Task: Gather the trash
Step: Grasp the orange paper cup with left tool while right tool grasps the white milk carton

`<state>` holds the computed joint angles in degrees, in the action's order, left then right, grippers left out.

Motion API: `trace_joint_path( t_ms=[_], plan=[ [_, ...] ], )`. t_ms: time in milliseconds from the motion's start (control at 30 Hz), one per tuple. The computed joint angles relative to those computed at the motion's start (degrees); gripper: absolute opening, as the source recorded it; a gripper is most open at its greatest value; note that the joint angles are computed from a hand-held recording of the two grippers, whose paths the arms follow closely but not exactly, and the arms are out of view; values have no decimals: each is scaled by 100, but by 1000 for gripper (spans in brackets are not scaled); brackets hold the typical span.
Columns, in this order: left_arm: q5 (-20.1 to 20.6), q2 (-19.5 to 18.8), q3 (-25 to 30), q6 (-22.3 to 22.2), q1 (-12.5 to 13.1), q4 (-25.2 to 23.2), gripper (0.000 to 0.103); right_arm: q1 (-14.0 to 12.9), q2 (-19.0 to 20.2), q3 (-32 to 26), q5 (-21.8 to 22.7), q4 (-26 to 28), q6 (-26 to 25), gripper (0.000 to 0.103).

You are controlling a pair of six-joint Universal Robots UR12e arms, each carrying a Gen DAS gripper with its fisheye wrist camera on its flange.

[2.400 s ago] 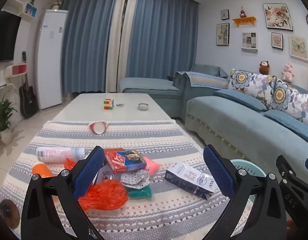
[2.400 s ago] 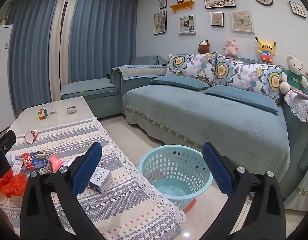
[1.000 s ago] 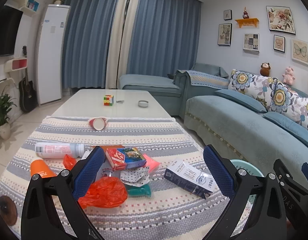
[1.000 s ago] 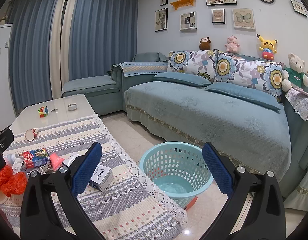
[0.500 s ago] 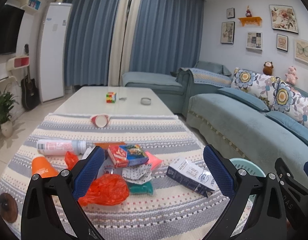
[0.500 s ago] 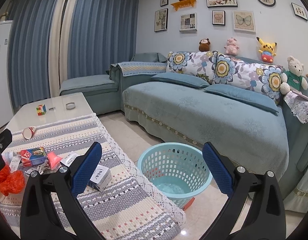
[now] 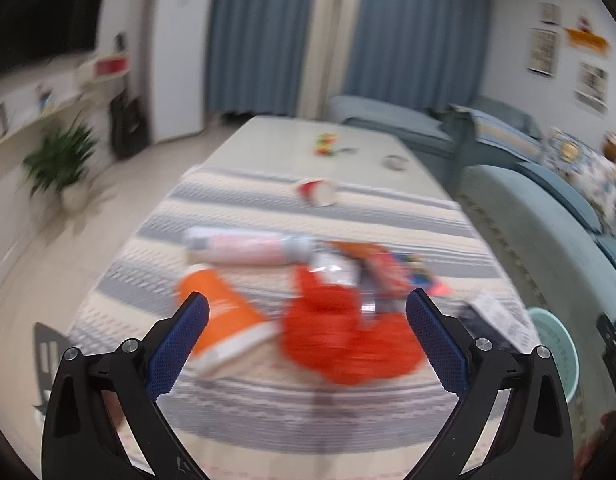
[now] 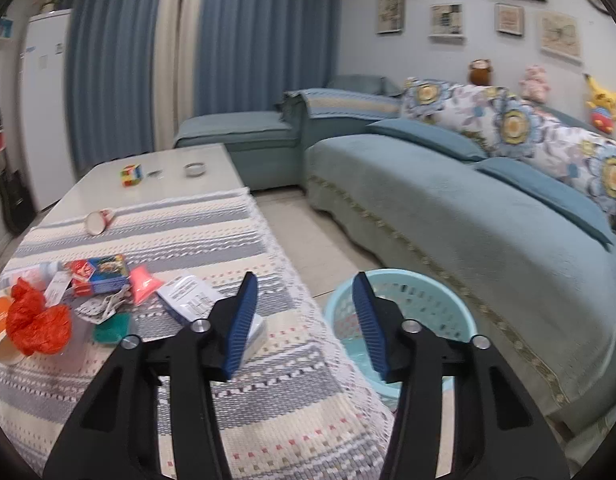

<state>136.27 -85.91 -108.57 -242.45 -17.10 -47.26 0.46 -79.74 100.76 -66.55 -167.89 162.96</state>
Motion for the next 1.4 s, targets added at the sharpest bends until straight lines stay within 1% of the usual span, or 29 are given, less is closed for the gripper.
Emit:
trace_joint_path(
  t_ms=[67,100,167,200,267,333,367,433,533,633,700,733,800,867,933,1033,1067,1100,1133,1200,1233,1267,1300,1333,1367,1400],
  plan=[
    [-230,226,-162,-311,190,-196,95,-5,64,-149,294,386,-238,44],
    [-392,331,-278,-412,315,-179,95,11,116,-245,458,659,-503,45],
    [-857,475,-476,-425,572,49,95,66,206,-369,586,935,-946,45],
    [-977,562,-545,-442,659,59,94,95,242,-418,607,1029,-1106,45],
    [-1276,629,-680,-455,839,228,94,168,330,-528,639,1265,-1397,45],
    [-1684,687,-845,-413,1057,493,94,223,439,-673,697,1559,-1581,52],
    [-1796,679,-874,-455,1114,521,95,249,501,-747,732,1681,-1648,57],
    [-2134,700,-997,-468,1294,690,94,296,582,-815,720,1753,-1750,61],
    [-2374,652,-1022,-520,1430,607,94,352,696,-929,712,1961,-2019,66],
    [-2502,571,-982,-537,1483,521,94,390,796,-1090,764,2427,-2476,72],
    [-2577,518,-948,-515,1500,454,91,414,839,-1167,762,2669,-2740,75],
    [-2618,481,-921,-495,1504,407,90,435,864,-1206,731,2767,-2867,76],
    [-2660,404,-877,-462,1510,353,84,471,898,-1270,684,2977,-3105,76],
    [-2653,351,-826,-440,1501,241,78,511,927,-1286,587,2984,-3182,76],
    [-2613,312,-802,-383,1485,204,78,541,979,-1357,521,3138,-3247,76],
    [-2525,285,-758,-275,1449,121,76,584,1064,-1476,441,3367,-3278,76],
    [-2477,280,-745,-221,1428,120,71,595,1083,-1505,438,3438,-3288,76],
    [-2411,283,-746,-158,1405,160,63,605,1103,-1541,446,3531,-3308,76],
    [-2360,293,-742,-93,1390,186,61,620,1124,-1572,420,3578,-3306,76],
    [-2434,320,-730,38,1402,209,56,656,1158,-1625,364,3708,-3315,76],
    [-2468,325,-727,114,1403,236,55,667,1163,-1623,325,3692,-3294,75],
    [-2462,326,-722,156,1396,246,54,681,1163,-1607,261,3632,-3259,71],
    [-2427,328,-721,189,1362,257,53,691,1164,-1612,216,3651,-3247,62],
    [-2409,330,-722,228,1343,290,52,676,1161,-1633,287,3768,-3259,59],
    [-2373,329,-726,277,1317,345,51,657,1146,-1632,362,3845,-3252,52],
    [-2322,318,-713,347,1279,369,50,658,1129,-1606,355,3809,-3210,50]
  ],
)
